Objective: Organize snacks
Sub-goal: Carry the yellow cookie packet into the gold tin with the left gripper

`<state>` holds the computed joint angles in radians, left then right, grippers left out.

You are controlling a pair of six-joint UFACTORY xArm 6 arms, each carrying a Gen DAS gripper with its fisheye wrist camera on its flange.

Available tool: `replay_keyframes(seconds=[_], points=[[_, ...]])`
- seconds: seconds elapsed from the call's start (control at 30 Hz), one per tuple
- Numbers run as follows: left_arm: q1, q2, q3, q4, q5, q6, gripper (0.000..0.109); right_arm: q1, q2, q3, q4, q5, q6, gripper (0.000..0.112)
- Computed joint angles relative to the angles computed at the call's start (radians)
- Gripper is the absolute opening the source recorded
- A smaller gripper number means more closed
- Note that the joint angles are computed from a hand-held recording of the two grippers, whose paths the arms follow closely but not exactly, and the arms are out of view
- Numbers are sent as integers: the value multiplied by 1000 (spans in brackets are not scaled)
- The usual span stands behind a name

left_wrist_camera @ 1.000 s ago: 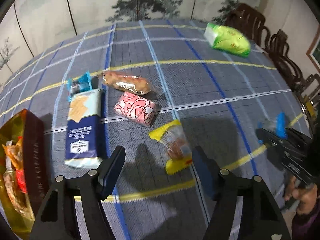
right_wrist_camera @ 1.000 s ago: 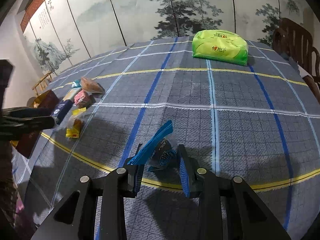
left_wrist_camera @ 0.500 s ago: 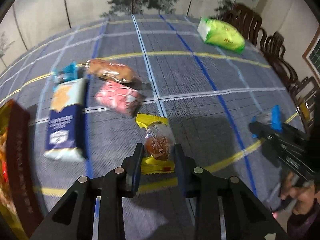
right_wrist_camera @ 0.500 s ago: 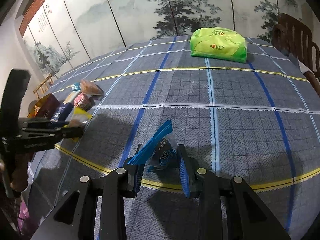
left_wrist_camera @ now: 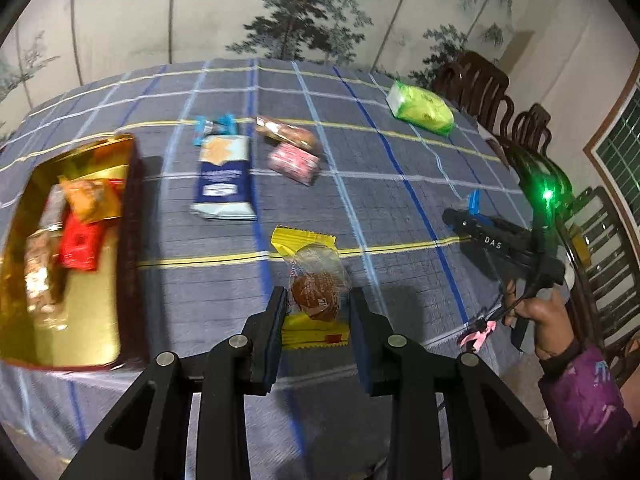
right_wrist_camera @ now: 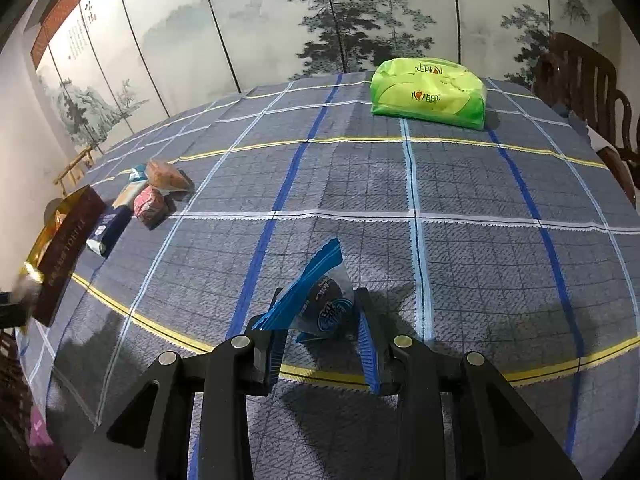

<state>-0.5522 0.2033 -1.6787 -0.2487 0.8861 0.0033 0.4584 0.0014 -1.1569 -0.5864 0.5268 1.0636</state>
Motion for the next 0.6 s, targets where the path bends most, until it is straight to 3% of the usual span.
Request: replay_keyframes(seconds=[0.3,0.6], points=[[87,-126,131,71,-91,-33,27,7,4,-12,-18,32,5,32],[159,-165,213,163,-145,-77,27,18,12,-30,-36,72,9,32]])
